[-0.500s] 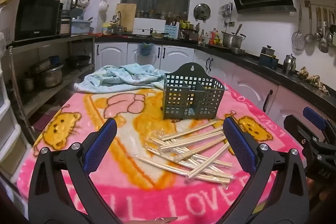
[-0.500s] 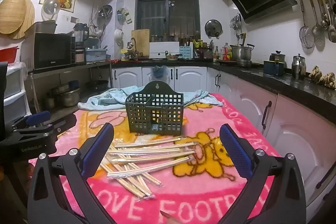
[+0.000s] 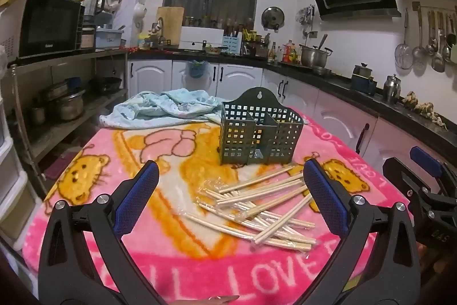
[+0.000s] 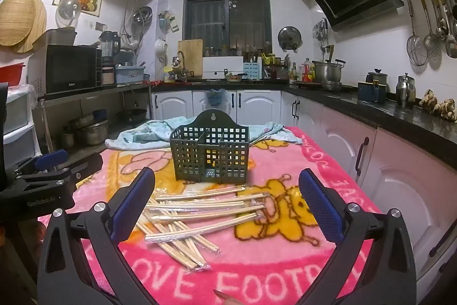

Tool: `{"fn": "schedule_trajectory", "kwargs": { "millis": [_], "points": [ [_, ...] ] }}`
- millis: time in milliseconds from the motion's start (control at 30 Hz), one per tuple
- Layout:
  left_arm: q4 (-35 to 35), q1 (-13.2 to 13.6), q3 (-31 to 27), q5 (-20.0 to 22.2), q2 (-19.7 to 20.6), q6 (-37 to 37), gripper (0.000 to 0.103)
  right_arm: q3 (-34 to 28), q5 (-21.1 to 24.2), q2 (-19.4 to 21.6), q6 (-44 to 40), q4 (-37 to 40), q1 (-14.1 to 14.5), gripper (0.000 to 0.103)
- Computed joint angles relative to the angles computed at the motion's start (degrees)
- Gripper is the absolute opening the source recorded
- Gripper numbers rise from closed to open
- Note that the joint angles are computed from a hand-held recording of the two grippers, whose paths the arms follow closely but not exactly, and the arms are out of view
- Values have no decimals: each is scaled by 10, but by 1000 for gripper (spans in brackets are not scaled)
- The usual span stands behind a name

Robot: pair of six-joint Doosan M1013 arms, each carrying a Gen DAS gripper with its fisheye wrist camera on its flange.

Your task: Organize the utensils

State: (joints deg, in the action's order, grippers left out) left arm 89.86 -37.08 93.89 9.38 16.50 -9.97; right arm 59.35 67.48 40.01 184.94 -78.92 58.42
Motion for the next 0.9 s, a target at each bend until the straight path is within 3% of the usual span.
{"fn": "schedule_trajectory", "kwargs": {
  "millis": [900],
  "points": [
    [57,-1,2,1,-1,-56,94,-1,2,-1,0,0,0,98]
  ]
}}
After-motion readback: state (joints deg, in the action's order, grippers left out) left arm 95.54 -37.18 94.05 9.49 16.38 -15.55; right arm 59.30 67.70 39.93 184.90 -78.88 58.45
